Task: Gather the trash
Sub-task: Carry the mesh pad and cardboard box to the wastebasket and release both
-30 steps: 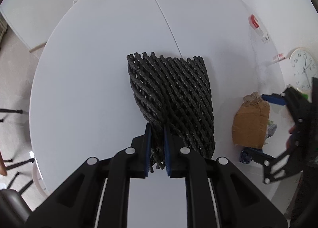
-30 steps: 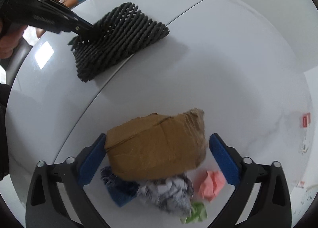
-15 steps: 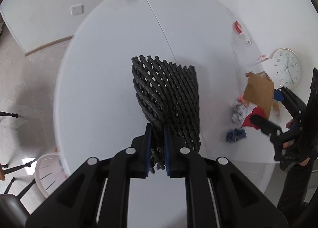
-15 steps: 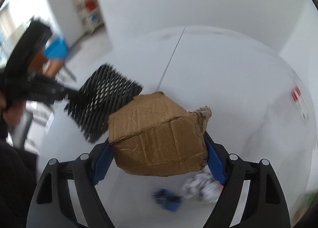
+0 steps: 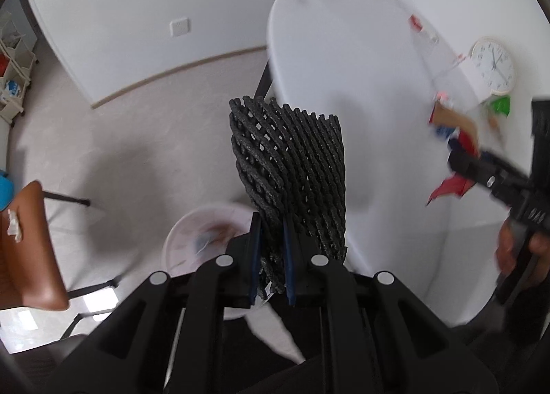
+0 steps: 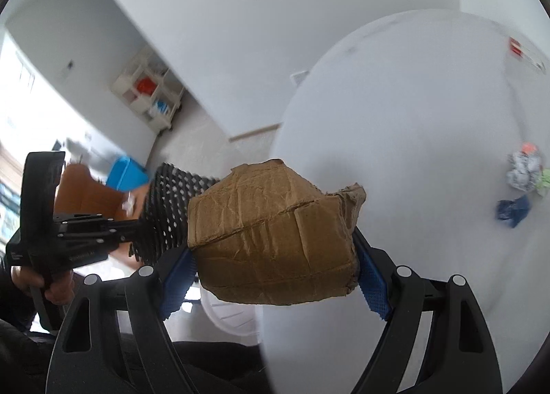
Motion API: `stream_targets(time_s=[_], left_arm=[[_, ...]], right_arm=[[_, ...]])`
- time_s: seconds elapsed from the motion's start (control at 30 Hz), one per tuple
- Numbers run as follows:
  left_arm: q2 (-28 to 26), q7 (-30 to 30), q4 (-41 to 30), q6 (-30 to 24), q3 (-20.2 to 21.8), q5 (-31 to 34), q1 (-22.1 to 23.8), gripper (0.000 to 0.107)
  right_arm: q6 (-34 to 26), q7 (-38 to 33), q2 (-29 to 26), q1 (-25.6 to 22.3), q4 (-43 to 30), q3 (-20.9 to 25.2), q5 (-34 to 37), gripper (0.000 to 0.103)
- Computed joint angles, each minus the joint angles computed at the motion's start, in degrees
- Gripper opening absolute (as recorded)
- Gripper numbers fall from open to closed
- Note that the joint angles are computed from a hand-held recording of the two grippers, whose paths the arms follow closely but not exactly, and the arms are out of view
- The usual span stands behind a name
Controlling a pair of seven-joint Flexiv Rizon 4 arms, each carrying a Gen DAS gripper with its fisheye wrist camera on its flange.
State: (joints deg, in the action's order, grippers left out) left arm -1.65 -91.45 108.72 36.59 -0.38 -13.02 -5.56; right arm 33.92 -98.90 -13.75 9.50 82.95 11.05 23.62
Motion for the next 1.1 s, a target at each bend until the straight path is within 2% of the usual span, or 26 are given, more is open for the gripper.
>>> stream_targets(time_s=[0.1, 0.2, 0.23, 0.27, 0.3, 0.33, 0.37, 0.5, 0.57, 0.63, 0.9, 1.1], left_arm=[[1.34, 2.52, 5.54, -0.39, 1.55, -1.96, 0.82, 0.011], [-0.44, 4.44, 9.8, 1.21, 2.02, -5.05, 1.75, 0.012], [-1.1, 4.91, 10.92, 1.84, 2.05, -5.53, 2.04, 0.016], [-1.99, 4.85, 11.84, 2.39, 1.99, -5.61, 2.24, 0.024], [-3.1, 4.44, 12.44, 2.52, 1.97, -5.65, 2.53, 0.053], [-4.66, 3.88, 13.53, 3.0, 2.05, -6.3, 2.93, 0.077], [-6.02, 2.11, 13.24, 3.25, 1.84, -5.64, 2.95, 0.08], [-9.91, -1.02, 14.11, 0.53, 1.84, -7.3, 4.23, 0.082], [-9.73, -3.77, 14.07, -0.15, 2.07, -6.18, 4.12, 0.088], [-6.36, -4.49, 16.07, 0.06, 3.13, -4.46, 4.41, 0.095], [7.33, -9.84, 16.14, -0.65, 5.02, 9.81, 6.1, 0.095], [12.39, -7.36, 15.25, 0.23, 5.27, 11.29, 8.15, 0.095]], right_arm=[[-0.12, 1.05, -0.2, 2.97, -0.13, 0.85, -3.71, 0.082], [-0.02, 2.17, 0.49, 5.43, 0.8, 1.75, -6.16, 0.082], [0.11, 2.77, 0.6, 6.24, 1.16, 1.91, -7.05, 0.082], [0.45, 3.41, 0.89, 6.92, 1.77, 2.02, -7.91, 0.082], [0.73, 3.68, 1.44, 7.21, 2.74, 2.12, -8.29, 0.082], [0.7, 4.22, 1.61, 7.61, 3.04, 2.17, -8.62, 0.082], [1.16, 4.46, 2.51, 7.63, 4.4, 2.25, -8.58, 0.082], [1.74, 7.78, 4.65, 9.07, 7.48, 2.53, -9.85, 0.082], [1.86, 8.88, 5.18, 9.84, 8.35, 2.57, -11.07, 0.083], [2.05, 9.56, 5.94, 10.32, 9.47, 2.55, -12.23, 0.084], [3.66, 13.43, 7.23, 12.24, 12.9, 2.98, -14.95, 0.084], [4.64, 14.48, 6.68, 13.72, 14.82, 3.69, -15.59, 0.084]])
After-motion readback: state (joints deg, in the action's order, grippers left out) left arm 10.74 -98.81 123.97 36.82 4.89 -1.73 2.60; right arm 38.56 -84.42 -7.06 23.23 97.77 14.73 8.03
